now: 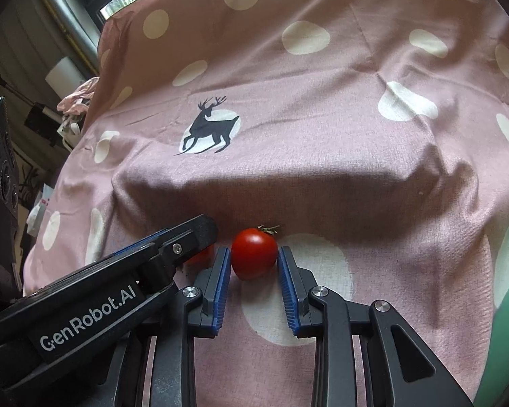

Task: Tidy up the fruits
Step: 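Close the left gripper on the cherry tomato and lift it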

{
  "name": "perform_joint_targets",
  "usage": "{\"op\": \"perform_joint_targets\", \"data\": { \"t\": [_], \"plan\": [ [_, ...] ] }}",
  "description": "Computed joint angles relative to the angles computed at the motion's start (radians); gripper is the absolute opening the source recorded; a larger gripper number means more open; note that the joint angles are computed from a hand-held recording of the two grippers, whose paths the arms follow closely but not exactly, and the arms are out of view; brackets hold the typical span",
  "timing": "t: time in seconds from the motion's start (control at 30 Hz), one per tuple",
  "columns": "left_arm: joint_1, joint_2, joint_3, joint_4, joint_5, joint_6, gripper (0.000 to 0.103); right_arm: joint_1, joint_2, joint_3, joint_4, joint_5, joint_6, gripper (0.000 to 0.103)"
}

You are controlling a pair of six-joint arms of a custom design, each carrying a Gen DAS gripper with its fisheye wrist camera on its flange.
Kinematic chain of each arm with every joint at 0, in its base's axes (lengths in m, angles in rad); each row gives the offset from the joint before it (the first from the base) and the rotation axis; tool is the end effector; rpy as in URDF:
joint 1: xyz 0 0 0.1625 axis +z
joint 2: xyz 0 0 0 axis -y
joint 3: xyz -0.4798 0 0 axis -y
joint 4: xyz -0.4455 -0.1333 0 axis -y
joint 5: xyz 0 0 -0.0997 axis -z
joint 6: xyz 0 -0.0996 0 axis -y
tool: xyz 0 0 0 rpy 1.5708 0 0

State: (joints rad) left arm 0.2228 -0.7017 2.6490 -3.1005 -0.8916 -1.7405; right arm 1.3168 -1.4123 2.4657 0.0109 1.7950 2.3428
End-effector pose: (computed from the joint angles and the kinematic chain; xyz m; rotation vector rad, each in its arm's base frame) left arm -0.2126 -0.2490 -0.0533 -0.3128 2.5611 -0.8942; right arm 0.0433 -0.2757 0.1158 0.6416 -2.5852 0.4452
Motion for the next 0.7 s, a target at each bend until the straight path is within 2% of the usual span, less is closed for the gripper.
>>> {"op": "perform_joint_targets", "data": {
  "t": [0.13, 0.2, 0.3, 0.43, 0.57, 0.7],
  "plan": [
    [-0.006, 0.008, -0.008, 0.018, 0.013, -0.001, 0.029, -0.021, -0.021, -0.003, 0.024, -0.008, 0.014, 0.03],
    [-0.008, 0.015, -0.014, 0.029, 0.023, -0.003, 0.03, -0.028, -0.034, -0.003, 0.034, -0.011, 0.018, 0.03],
    [-0.013, 0.015, -0.02, 0.052, 0.028, -0.007, 0.03, -0.018, -0.055, 0.009, 0.017, 0.011, 0.02, 0.03],
    [-0.035, -0.024, -0.036, 0.178, 0.027, -0.051, 0.029, -0.023, -0.1, 0.026, 0.03, -0.003, 0.013, 0.03],
    [-0.112, -0.089, -0.037, 0.304, 0.048, -0.118, 0.029, -0.066, -0.192, 0.045, 0.094, -0.07, 0.002, 0.03],
    [-0.216, -0.157, -0.059, 0.481, 0.062, -0.209, 0.029, -0.126, -0.342, 0.071, 0.173, -0.146, -0.027, 0.03]
  ]
}}
